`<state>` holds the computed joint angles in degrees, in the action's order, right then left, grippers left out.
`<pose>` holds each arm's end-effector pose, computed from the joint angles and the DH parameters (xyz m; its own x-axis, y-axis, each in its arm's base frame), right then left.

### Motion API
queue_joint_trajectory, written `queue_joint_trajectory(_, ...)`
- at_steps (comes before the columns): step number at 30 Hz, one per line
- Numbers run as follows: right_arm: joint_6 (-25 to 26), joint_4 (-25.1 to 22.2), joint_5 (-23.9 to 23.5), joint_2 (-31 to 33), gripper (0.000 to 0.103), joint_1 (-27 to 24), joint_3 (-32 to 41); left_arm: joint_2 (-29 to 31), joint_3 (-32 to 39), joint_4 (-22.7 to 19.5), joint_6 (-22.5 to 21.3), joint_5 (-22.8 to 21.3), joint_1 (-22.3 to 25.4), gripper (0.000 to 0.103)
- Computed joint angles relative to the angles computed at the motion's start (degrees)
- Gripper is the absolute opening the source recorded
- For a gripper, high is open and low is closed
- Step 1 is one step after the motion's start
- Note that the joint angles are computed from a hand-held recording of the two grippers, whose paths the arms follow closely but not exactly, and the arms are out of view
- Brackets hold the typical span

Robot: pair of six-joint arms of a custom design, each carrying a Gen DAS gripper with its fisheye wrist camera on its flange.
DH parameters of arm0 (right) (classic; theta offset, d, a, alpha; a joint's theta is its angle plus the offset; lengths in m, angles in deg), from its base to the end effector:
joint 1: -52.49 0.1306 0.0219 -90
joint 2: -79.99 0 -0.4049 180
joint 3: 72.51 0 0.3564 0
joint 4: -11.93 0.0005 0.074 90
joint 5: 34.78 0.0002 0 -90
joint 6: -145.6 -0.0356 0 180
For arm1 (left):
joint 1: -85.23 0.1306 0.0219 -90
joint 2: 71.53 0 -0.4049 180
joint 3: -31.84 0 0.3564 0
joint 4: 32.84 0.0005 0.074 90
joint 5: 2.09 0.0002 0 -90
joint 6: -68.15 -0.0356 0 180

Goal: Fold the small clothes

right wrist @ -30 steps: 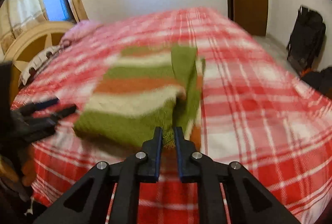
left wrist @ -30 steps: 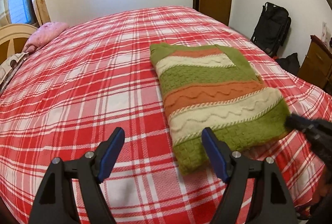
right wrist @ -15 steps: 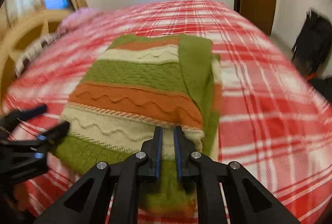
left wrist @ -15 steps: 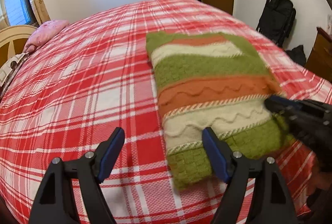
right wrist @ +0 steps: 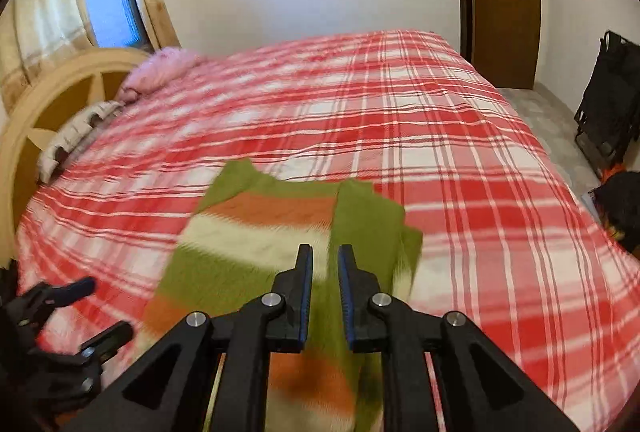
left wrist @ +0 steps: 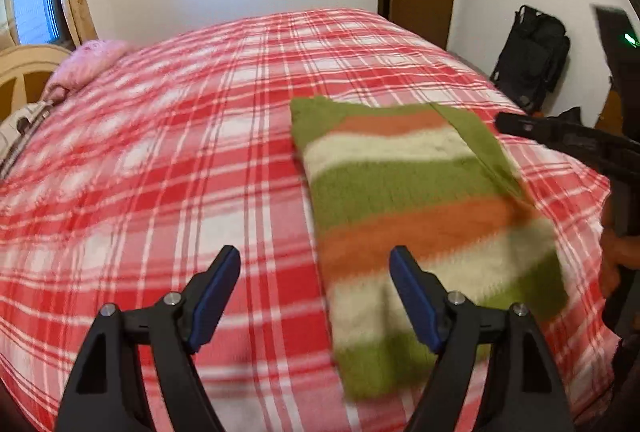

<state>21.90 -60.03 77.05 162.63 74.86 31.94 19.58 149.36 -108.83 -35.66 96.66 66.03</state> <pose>0.3468 0.1279 0.5823 -0.6644 0.2835 -0.6915 0.2833 0.9517 0.1180 0.3943 -0.1436 0.6107 -0.5984 0.4582 -0.6573 0.5777 0.8151 0.0423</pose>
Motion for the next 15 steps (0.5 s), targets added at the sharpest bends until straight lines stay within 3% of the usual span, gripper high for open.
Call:
queue_joint_trajectory(5, -0.3, -0.9, -2.2, 3.4, 0.013, -4.8, -1.8, 3.8, 1.5, -1.2, 1.8, -3.5, -3.3, 0.08)
queue_joint_trajectory(8, -0.1, 1.5, -0.4, 2.3, 0.013, -5.5, -4.4, 3.7, 0.3, 0.3, 2.2, -4.1, -4.0, 0.08)
queue_joint_trajectory(12, -1.1, 2.3, -1.8, 1.1, 0.013, -5.9, -4.9, 3.4, -0.3, 1.6, 2.4, -5.8, -4.4, 0.086)
queue_joint_trajectory(15, -4.9, 4.8, -2.4, -2.4, 0.013, -5.0, -6.2, 3.6, 0.3, 0.6, 2.0, -4.9, -3.7, 0.086)
